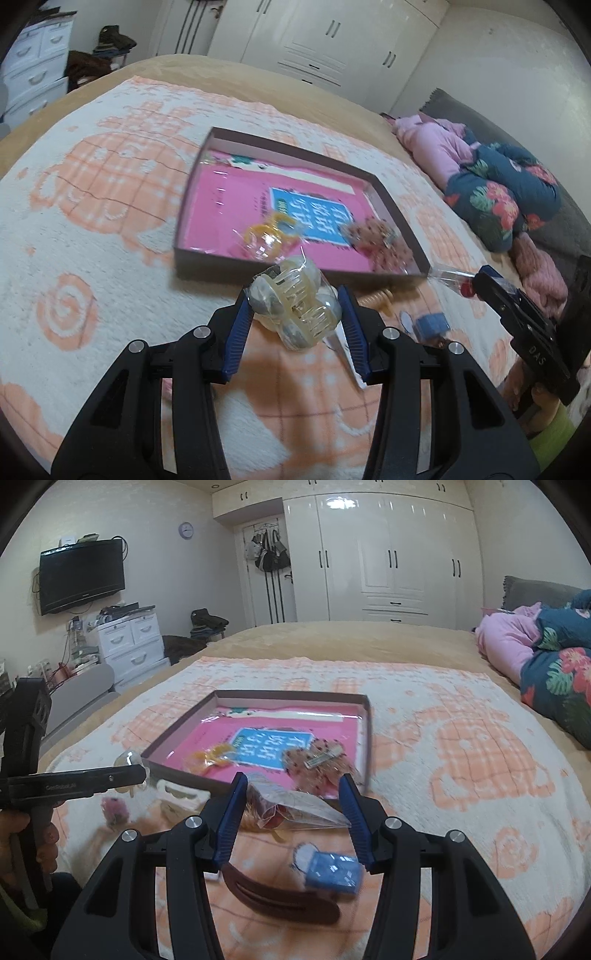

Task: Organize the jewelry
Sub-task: 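Carry the pearl clip and clear bag into the tray and open both tools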

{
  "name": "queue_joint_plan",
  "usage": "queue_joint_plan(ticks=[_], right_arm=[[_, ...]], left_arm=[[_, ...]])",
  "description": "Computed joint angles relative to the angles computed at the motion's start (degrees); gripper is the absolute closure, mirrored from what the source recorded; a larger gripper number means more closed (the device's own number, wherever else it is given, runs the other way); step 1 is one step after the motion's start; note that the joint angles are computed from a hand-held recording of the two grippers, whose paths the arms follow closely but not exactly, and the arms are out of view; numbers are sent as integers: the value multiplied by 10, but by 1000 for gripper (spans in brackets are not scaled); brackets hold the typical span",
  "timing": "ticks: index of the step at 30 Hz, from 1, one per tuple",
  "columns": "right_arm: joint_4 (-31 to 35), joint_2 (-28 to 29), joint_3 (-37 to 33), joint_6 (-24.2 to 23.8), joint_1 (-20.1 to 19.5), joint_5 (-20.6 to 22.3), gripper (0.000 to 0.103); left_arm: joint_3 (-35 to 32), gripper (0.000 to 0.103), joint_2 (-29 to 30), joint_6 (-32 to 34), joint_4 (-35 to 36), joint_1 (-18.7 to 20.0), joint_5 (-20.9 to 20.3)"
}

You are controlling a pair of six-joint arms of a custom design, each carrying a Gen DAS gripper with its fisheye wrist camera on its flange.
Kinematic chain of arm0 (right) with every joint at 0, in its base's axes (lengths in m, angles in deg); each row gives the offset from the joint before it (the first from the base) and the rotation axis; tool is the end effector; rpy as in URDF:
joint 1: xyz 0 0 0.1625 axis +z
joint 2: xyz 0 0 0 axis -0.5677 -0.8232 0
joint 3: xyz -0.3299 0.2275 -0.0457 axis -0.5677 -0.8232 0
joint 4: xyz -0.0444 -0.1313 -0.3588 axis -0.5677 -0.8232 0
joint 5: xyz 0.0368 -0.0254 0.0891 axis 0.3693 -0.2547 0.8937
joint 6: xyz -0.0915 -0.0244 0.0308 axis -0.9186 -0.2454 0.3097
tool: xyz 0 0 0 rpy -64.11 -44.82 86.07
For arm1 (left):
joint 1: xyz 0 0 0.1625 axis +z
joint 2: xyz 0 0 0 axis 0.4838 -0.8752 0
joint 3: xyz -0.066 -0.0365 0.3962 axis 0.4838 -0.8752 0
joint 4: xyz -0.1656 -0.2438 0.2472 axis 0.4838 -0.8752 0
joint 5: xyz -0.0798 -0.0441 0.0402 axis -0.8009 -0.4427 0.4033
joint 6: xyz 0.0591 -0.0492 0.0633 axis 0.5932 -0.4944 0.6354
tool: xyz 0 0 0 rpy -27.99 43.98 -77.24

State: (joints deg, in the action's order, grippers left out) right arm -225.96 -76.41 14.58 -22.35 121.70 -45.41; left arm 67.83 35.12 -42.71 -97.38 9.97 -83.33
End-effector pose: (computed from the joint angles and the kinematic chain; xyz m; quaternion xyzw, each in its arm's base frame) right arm 0.1056 -0.5839 0.3371 0.3745 -0.8466 0.3417 0.1624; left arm -0.3239 -0.5317 0.1028 0.0411 0.8941 -0.3968 0.2035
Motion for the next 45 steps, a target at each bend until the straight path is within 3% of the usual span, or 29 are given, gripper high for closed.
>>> queue_joint_plan(ticks=[16,33,45], right_arm=[[1,87,-79,11,41,-34,54],[27,194,-207,17,61,-111,54],[48,264,-289,16,70,-169,53]], left_arm=[[-47,66,-1,30,-20,43,27],[-155,65,58,56,35,87,2],[-158,65,64,59,30,97,-7]])
